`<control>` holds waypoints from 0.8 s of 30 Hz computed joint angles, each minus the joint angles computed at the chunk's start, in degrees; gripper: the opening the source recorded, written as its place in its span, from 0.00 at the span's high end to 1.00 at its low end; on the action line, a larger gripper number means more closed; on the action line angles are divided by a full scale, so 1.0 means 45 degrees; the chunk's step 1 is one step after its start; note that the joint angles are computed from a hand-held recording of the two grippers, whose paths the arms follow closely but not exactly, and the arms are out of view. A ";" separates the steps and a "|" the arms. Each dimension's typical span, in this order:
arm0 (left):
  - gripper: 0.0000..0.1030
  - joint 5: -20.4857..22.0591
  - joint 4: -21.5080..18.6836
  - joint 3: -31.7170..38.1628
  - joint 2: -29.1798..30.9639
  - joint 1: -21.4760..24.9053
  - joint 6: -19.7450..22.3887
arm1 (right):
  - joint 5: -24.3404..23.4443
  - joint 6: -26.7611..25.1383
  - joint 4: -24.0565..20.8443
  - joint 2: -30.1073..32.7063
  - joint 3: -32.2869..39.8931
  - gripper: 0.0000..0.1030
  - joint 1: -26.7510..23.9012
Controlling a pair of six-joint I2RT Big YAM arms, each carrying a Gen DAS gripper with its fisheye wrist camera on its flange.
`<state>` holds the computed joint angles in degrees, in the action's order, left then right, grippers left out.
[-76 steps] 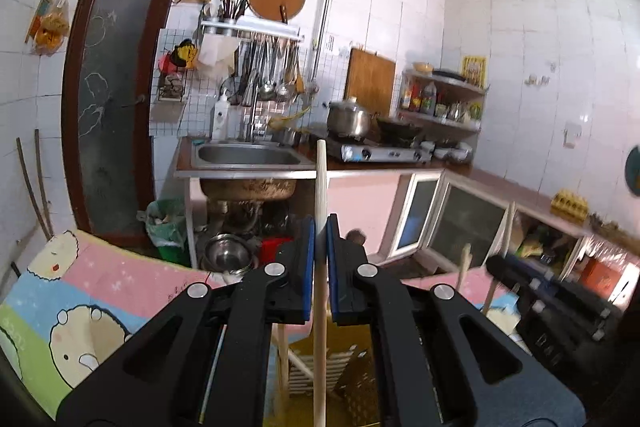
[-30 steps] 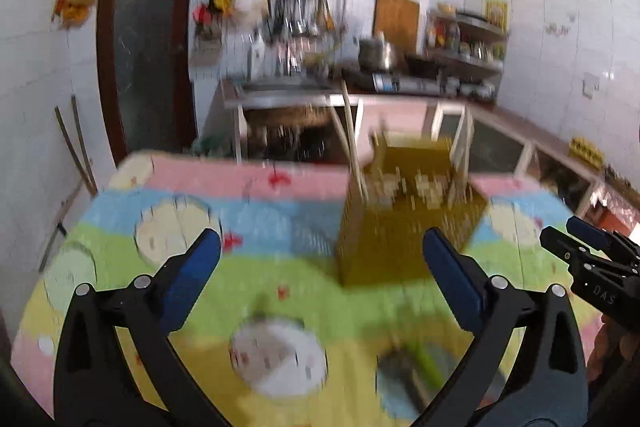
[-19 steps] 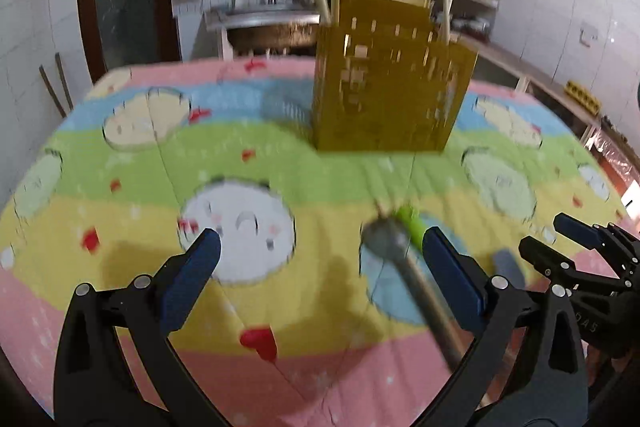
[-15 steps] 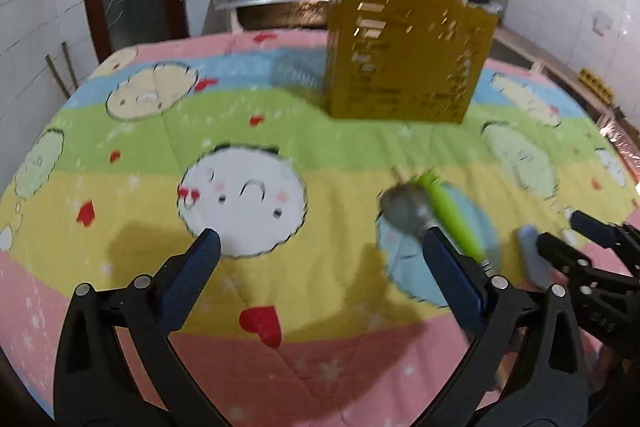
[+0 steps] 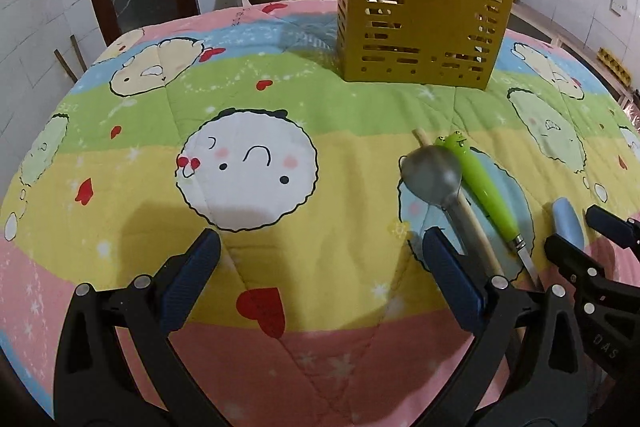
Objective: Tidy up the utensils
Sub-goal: 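Close the right tool on the blue plastic spoon while the left tool moves toward the metal spoon, then lower the left tool onto the metal spoon and close it while the right tool holds the blue spoon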
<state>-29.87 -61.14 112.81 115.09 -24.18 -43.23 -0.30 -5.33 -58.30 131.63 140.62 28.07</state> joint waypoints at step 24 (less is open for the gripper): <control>0.08 0.0874 -0.0614 0.2038 0.1153 0.0297 -0.0884 | -0.1179 0.0963 -0.0912 0.1383 0.2463 0.68 -0.0866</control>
<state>-25.94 -63.91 121.98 120.28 -22.85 -47.21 -5.61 -1.00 -62.41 137.85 151.70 24.18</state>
